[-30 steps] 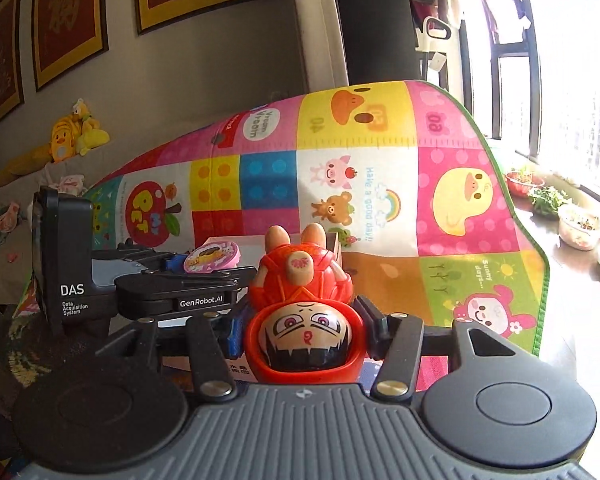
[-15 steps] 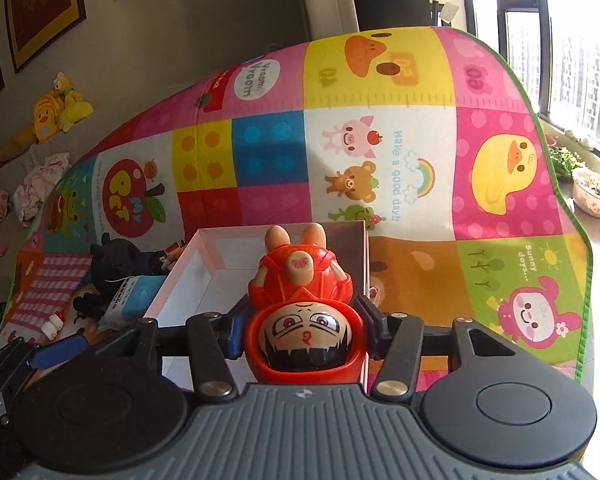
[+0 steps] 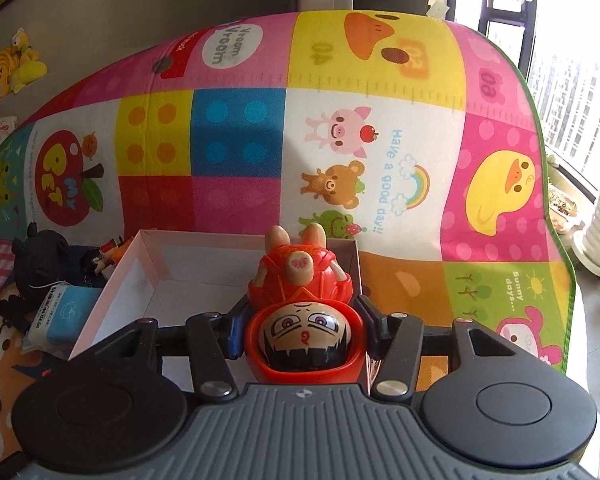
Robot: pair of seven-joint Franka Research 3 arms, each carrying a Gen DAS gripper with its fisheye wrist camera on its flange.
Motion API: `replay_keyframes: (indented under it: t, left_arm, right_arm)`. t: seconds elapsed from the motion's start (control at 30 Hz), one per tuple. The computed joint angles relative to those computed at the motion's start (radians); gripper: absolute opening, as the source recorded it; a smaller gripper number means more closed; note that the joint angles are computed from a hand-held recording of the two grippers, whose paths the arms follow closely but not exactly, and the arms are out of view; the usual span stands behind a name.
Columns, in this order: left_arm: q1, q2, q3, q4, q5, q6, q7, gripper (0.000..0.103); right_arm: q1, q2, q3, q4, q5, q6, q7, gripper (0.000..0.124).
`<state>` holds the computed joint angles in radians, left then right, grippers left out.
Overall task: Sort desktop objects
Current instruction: 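Lower the red daruma doll into the pink box and open the right tool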
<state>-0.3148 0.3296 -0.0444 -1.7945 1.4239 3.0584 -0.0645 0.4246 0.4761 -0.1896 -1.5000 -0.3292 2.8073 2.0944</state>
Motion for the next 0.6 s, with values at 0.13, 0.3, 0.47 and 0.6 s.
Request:
replay_keyframes:
  t: [0.13,0.3,0.47,0.6]
  left_arm:
    - [-0.003,0.003,0.005,0.001,0.014,0.020,-0.019,0.098]
    - [-0.001,-0.010,0.004,-0.002,0.095,0.032,-0.086,0.100]
    - [0.028,-0.030,-0.025,-0.039,0.063,0.007,-0.055,0.100]
    - [0.039,-0.039,-0.029,-0.067,-0.016,-0.010,-0.001,0.100]
  right_arm:
    - [0.002,-0.029,0.014,-0.027,-0.009,-0.014,-0.042,0.053]
    - [0.005,-0.052,0.021,-0.082,-0.025,-0.037,-0.053,0.061]
    - [0.043,-0.146,-0.046,-0.227,-0.136,0.059,0.127,0.063]
    - [0.040,-0.207,-0.045,-0.339,-0.230,0.076,0.231,0.062]
